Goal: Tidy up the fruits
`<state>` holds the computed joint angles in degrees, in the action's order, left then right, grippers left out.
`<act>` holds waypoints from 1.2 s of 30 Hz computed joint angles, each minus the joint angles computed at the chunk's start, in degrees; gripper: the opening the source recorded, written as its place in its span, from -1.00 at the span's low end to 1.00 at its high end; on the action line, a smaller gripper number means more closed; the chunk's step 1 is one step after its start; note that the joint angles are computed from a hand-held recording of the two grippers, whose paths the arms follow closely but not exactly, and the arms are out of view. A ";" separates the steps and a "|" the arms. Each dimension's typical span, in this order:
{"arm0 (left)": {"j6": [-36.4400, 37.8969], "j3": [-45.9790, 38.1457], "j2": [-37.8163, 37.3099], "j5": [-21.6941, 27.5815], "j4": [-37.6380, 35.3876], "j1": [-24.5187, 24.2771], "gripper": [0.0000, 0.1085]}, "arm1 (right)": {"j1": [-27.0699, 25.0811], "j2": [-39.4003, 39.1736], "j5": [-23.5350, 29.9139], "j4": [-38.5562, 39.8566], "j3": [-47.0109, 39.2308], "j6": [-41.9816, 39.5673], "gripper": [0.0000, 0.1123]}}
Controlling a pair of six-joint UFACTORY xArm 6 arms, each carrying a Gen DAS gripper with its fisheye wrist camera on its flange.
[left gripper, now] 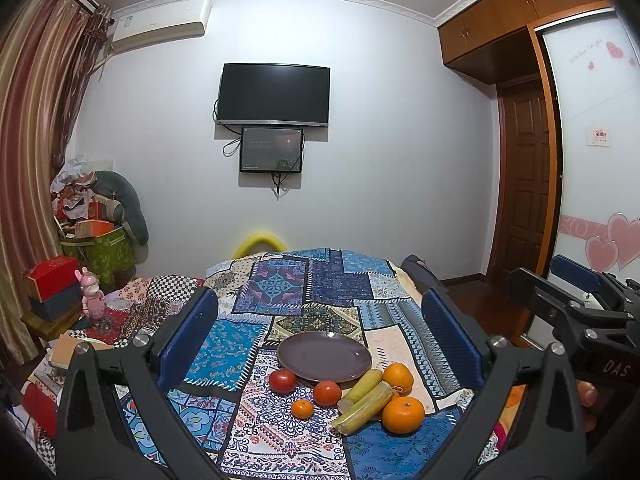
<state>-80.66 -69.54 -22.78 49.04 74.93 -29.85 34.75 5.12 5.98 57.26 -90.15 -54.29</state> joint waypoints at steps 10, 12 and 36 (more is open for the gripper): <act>0.46 0.06 0.14 -0.66 -0.51 0.28 0.90 | -0.08 0.18 0.20 -0.73 0.01 1.18 0.83; 0.60 0.13 0.18 -1.18 -0.76 0.54 0.90 | -0.22 0.42 0.71 -1.32 -0.14 1.83 0.83; 22.65 -2.13 11.09 -14.42 -30.37 11.93 0.06 | -8.46 11.42 21.72 -20.87 -8.33 19.27 0.00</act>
